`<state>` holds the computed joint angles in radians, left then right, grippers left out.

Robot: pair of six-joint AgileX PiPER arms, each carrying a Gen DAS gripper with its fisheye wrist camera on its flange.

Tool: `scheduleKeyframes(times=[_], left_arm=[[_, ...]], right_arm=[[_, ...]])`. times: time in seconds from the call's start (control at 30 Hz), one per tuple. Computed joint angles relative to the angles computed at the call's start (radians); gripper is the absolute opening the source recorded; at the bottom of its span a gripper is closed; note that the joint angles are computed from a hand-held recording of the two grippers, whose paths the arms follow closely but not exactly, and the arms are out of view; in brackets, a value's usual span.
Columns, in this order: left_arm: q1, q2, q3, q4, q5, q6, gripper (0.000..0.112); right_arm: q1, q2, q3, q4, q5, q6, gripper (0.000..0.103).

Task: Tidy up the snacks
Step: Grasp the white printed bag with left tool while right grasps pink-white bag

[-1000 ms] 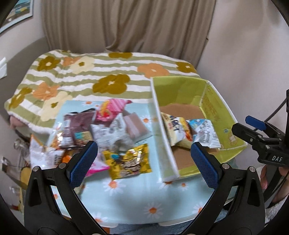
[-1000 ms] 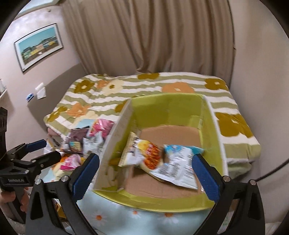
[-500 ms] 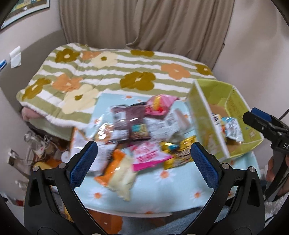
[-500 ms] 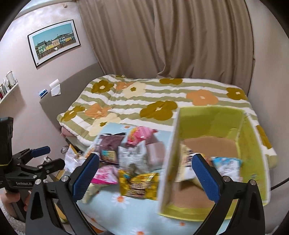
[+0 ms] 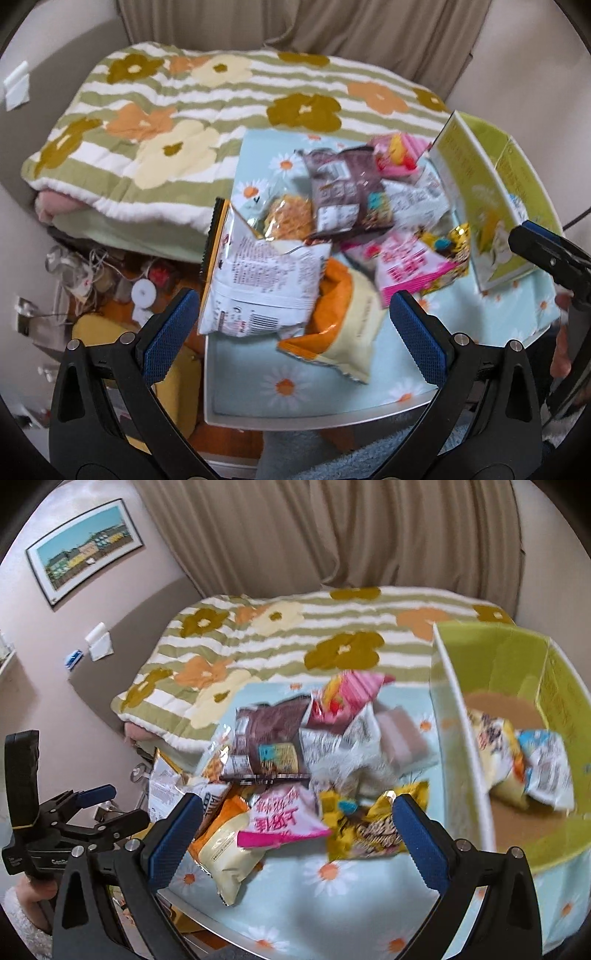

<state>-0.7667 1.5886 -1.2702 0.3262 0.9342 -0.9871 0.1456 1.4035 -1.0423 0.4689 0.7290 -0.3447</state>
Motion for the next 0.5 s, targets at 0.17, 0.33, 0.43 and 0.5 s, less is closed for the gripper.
scheduleKeyframes(times=[0.17,0.33,0.43,0.5], left_arm=[[0.033,0.048,0.058,0.028,-0.068,0.054,0.102],[0.052,0.104,0.078,0.034,-0.127,0.077,0.102],[0.044,0.147,0.065,0.072,-0.123,0.074,0.102],[0.034,0.172,0.052,0.106,-0.108,0.061,0.102]], right_arm=[[0.066,0.016,0.095,-0.019,-0.084,0.155,0.102],[0.103,0.038,0.155,0.006,-0.145,0.225,0.102],[0.12,0.059,0.168,0.019,-0.172,0.246,0.102],[0.133,0.083,0.166,0.031,-0.187,0.251,0.102]])
